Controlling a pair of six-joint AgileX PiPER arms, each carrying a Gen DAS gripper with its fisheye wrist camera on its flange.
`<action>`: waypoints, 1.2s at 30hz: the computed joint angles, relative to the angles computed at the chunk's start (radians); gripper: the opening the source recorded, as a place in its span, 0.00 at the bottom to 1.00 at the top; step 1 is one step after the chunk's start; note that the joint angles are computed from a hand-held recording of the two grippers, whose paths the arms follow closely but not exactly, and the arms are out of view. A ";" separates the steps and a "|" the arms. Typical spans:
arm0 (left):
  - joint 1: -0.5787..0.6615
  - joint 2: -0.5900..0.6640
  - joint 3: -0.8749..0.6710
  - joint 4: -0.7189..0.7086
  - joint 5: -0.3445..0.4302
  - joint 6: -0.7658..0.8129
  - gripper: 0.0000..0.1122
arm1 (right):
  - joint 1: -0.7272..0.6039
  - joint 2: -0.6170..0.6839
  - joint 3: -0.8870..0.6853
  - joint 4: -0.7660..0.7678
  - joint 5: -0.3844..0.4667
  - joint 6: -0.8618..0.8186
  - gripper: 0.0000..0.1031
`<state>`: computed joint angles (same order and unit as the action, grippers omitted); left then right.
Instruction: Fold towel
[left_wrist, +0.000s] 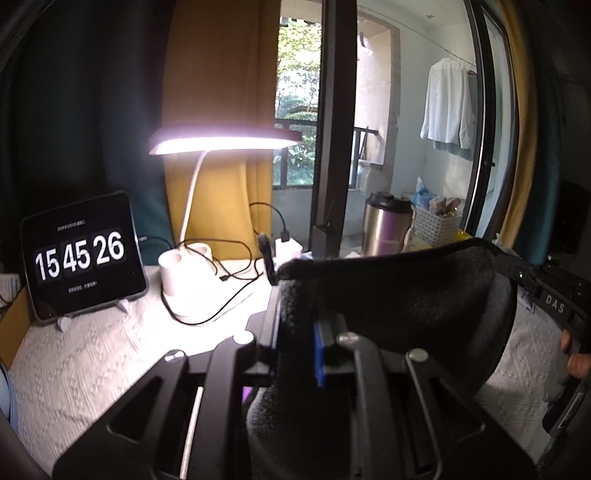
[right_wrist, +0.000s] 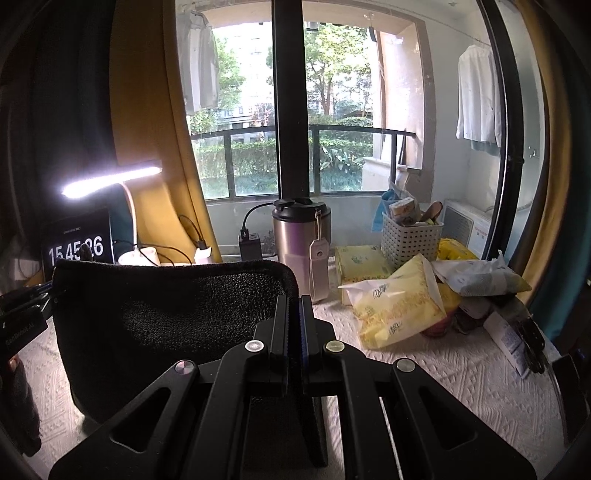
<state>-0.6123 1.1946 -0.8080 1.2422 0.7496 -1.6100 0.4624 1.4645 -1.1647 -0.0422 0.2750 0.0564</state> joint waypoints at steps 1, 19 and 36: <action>0.012 0.010 -0.005 0.006 -0.011 -0.001 0.13 | -0.002 0.009 -0.005 0.002 -0.004 -0.004 0.05; 0.187 0.185 -0.025 0.091 -0.165 -0.083 0.13 | -0.014 0.233 -0.126 -0.004 -0.041 -0.049 0.05; 0.262 0.319 -0.065 0.049 -0.227 -0.047 0.13 | -0.009 0.377 -0.240 -0.027 0.046 -0.048 0.05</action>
<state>-0.3499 1.5140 -0.8734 1.2911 0.5228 -1.6570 0.4539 1.8416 -1.4045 -0.0694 0.3210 0.0088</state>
